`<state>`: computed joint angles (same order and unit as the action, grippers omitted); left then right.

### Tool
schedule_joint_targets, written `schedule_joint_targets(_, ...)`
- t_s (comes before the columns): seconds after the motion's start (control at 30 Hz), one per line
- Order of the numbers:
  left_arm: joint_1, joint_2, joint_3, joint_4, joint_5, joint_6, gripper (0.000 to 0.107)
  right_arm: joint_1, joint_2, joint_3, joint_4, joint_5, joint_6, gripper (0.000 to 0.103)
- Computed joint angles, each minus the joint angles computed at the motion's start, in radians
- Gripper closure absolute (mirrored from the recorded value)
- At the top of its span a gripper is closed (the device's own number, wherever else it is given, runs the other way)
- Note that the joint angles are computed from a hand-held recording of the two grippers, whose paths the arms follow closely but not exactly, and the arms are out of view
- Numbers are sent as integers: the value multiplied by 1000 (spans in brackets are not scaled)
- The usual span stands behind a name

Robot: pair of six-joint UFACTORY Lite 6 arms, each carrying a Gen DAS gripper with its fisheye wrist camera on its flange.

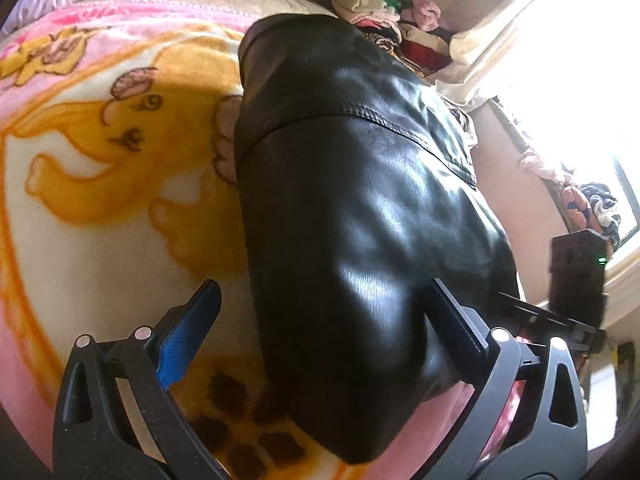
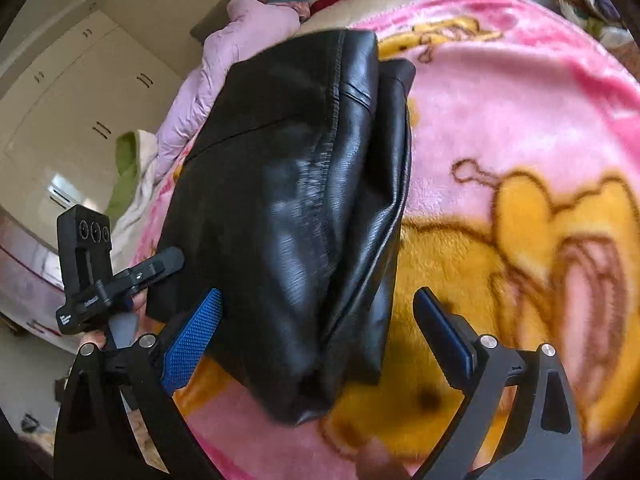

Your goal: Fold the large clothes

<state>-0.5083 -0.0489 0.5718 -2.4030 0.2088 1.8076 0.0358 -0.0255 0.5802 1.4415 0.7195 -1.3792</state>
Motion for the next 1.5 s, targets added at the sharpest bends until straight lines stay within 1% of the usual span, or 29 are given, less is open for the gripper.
schedule_joint_targets(0.07,34,38,17,108,46,-98,12,-7,79,31,38,39,-43,11)
schedule_joint_targets(0.13,60,77,34,151,90,-139,12,4,98,43,58,54,-75,22)
schedule_joint_targets(0.17,71,95,41,148,109,-132,12,10,96,48,51,65,-74,34)
schedule_joint_targets(0.27,91,125,55,130,141,-107,12,70,71,67,34,3,-32,39)
schedule_joint_targets(0.3,99,134,60,142,160,-118,14,86,64,72,30,-8,-20,40)
schedule_joint_targets(0.33,104,136,63,155,169,-127,20,97,61,76,34,-17,-17,41)
schedule_joint_targets(0.37,105,131,67,178,167,-145,20,113,49,78,37,-30,-9,43)
schedule_joint_targets(0.47,114,93,67,241,119,-184,24,174,47,89,74,-68,-9,44)
schedule_joint_targets(0.53,128,63,51,259,98,-186,25,224,73,112,117,-90,-33,44)
schedule_joint_targets(0.63,173,5,20,339,66,-232,26,293,135,172,165,-120,-49,44)
schedule_joint_targets(0.73,241,-39,4,486,48,-341,26,367,196,246,210,-157,-50,44)
schedule_joint_targets(0.87,293,-89,-17,599,11,-424,26,423,260,318,231,-183,-49,44)
schedule_joint_targets(0.97,309,-109,-44,565,18,-380,26,432,281,338,257,-200,-61,43)
schedule_joint_targets(1.0,307,-114,-55,519,22,-335,26,426,281,333,262,-195,-64,42)
schedule_joint_targets(1.07,273,-106,-38,486,-7,-315,26,425,267,313,281,-207,-78,40)
schedule_joint_targets(1.13,290,-123,-55,517,-5,-323,26,430,245,290,294,-233,-78,39)
schedule_joint_targets(1.2,288,-131,-64,499,-6,-302,26,423,207,259,296,-250,-69,34)
schedule_joint_targets(1.23,300,-130,-66,501,6,-297,26,431,187,243,319,-274,-80,34)
schedule_joint_targets(1.27,315,-131,-70,513,21,-303,25,448,185,246,345,-304,-89,31)
schedule_joint_targets(1.3,318,-133,-72,521,26,-310,25,490,203,267,406,-348,-113,25)
schedule_joint_targets(1.37,324,-139,-74,550,33,-336,24,517,176,254,447,-411,-136,25)
schedule_joint_targets(1.4,324,-141,-74,560,31,-344,24,532,160,248,459,-448,-137,23)
schedule_joint_targets(1.43,320,-144,-74,564,24,-349,24,547,139,234,495,-481,-163,21)
schedule_joint_targets(1.5,313,-157,-76,593,14,-383,24,591,88,209,629,-575,-294,18)
